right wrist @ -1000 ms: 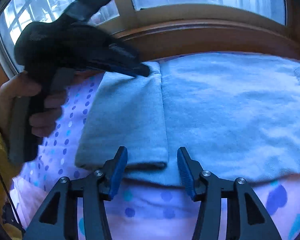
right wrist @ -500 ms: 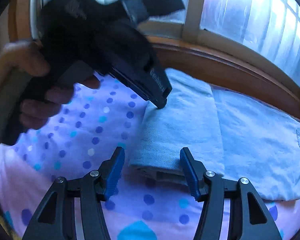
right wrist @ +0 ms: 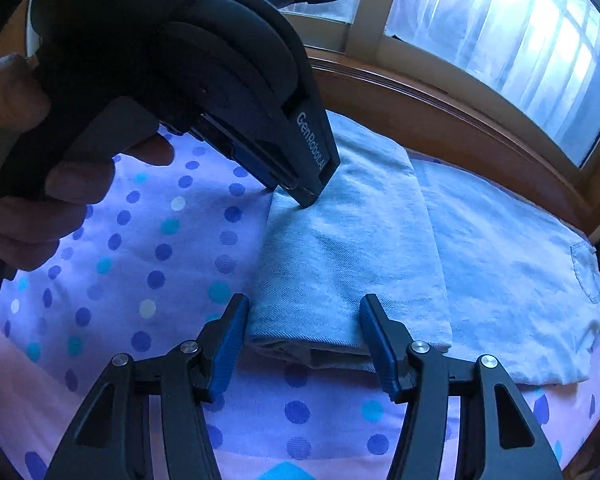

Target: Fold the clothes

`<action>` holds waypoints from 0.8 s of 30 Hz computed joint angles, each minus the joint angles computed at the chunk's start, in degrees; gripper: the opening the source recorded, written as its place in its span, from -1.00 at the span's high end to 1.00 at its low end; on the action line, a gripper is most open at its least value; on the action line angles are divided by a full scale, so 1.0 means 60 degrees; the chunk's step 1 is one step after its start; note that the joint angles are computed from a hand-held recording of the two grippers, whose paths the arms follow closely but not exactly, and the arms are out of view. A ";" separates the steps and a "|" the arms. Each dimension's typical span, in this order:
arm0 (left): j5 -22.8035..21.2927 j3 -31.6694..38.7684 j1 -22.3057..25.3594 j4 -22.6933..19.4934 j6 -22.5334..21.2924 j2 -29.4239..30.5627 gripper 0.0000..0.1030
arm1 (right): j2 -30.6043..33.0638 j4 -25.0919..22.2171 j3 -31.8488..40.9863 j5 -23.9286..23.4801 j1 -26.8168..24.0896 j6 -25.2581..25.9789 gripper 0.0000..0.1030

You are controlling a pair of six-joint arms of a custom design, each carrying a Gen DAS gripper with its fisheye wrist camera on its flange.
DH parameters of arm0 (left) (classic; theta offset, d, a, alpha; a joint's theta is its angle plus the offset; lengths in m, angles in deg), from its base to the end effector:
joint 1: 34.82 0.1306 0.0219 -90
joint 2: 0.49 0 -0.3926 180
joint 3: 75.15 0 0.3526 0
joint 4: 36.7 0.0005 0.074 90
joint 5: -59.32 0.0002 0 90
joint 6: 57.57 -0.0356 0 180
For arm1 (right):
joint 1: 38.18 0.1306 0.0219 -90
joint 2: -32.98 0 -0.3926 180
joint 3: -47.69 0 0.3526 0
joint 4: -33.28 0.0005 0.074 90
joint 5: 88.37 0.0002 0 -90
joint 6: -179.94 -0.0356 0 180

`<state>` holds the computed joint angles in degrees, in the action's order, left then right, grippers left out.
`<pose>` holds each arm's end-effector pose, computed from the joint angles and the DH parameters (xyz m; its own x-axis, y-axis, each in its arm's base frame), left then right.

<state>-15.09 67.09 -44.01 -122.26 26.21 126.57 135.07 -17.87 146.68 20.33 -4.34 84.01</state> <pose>0.6252 -0.1113 0.4342 -0.8981 0.2510 -0.3612 0.3422 0.9146 -0.2153 0.4377 0.2791 0.4079 -0.7089 -0.3575 -0.6080 -0.3003 0.9330 -0.1984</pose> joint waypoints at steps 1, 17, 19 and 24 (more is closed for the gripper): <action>0.0086 0.0094 0.0023 -0.0067 0.0019 0.0066 0.48 | 0.0018 0.0034 -0.0014 0.0109 0.0021 -0.0024 -0.01; 0.2343 -0.0894 0.0560 0.1184 0.1602 -0.0220 0.40 | -0.0082 0.0398 -0.0208 0.0214 -0.0040 -0.0446 0.48; 0.2627 -0.1019 0.0614 0.1485 0.2095 -0.0214 0.38 | -0.0112 0.0440 -0.0237 0.0131 -0.0063 -0.0500 0.52; 0.3003 -0.1741 0.0791 0.2574 0.3712 -0.0409 0.37 | -0.0234 0.0493 -0.0303 -0.0005 -0.0043 -0.0586 0.56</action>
